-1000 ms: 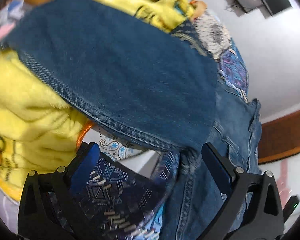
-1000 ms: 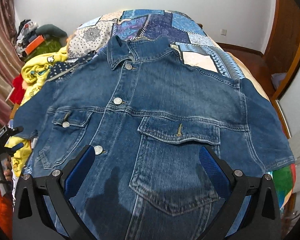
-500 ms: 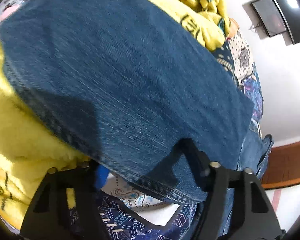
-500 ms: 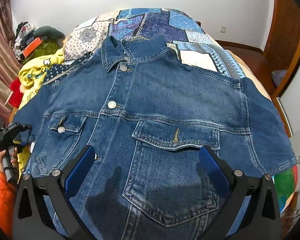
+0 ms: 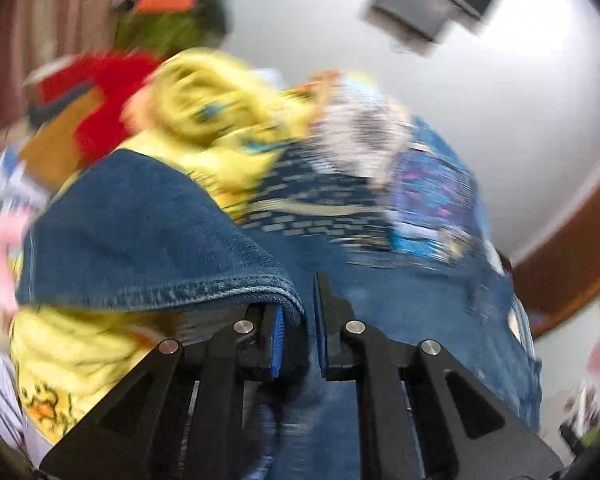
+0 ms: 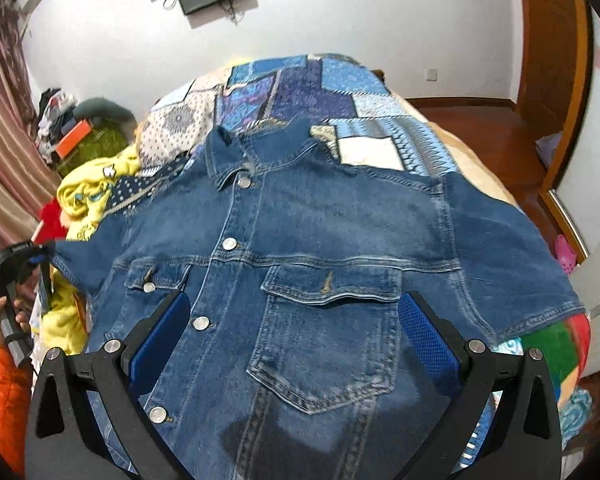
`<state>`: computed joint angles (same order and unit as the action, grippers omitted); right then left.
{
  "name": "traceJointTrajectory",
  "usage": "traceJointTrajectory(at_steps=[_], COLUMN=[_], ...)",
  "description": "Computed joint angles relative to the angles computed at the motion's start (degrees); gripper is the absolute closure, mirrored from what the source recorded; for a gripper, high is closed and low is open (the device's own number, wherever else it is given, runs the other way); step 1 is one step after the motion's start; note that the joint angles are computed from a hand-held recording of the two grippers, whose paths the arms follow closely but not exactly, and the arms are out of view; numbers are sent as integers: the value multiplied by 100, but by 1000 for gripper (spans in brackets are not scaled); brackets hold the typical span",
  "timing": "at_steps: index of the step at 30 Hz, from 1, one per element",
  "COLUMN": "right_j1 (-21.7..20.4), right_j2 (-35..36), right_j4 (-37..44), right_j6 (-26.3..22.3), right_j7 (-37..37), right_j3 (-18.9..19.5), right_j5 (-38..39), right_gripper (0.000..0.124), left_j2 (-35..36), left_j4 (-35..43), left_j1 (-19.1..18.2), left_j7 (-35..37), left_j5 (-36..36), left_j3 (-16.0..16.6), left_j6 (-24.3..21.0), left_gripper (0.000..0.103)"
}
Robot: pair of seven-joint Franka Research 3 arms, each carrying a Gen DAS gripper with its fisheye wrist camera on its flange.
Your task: Fold large clothes
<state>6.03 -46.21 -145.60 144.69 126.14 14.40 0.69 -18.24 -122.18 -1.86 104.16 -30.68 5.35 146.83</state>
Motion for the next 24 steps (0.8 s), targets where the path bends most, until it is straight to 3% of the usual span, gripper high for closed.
traceJointTrajectory(at_steps=[7, 12, 14, 17, 19, 24], right_j1=[41, -14, -33, -153, -221, -224], right_j2=[-556, -993, -1136, -1258, -1284, -1271], right_j4=[-302, -520, -595, -673, -677, -731], right_j6=[-73, -208, -275, -356, -453, -440], right_j7=[-17, -71, -107, -130, -130, -129], right_j3=[-152, -188, -226, -223, -179, -136], right_j5=[145, 228, 274, 277, 252, 259], right_gripper=[21, 21, 21, 21, 21, 21], left_j2=[-334, 0, -8, -209, -314, -739], left_j4=[-122, -145, -268, -466, -477, -686], left_j1=[-959, -1003, -968, -1100, -1182, -877], left_j7=[894, 317, 93, 318, 661, 542], left_j5=[39, 943, 1204, 876, 470, 602], left_j3=[-459, -959, -1041, -822, -602, -544], left_j6=[-271, -1139, -1270, -1562, -1857, -1904], left_gripper=[91, 90, 88, 62, 38, 29])
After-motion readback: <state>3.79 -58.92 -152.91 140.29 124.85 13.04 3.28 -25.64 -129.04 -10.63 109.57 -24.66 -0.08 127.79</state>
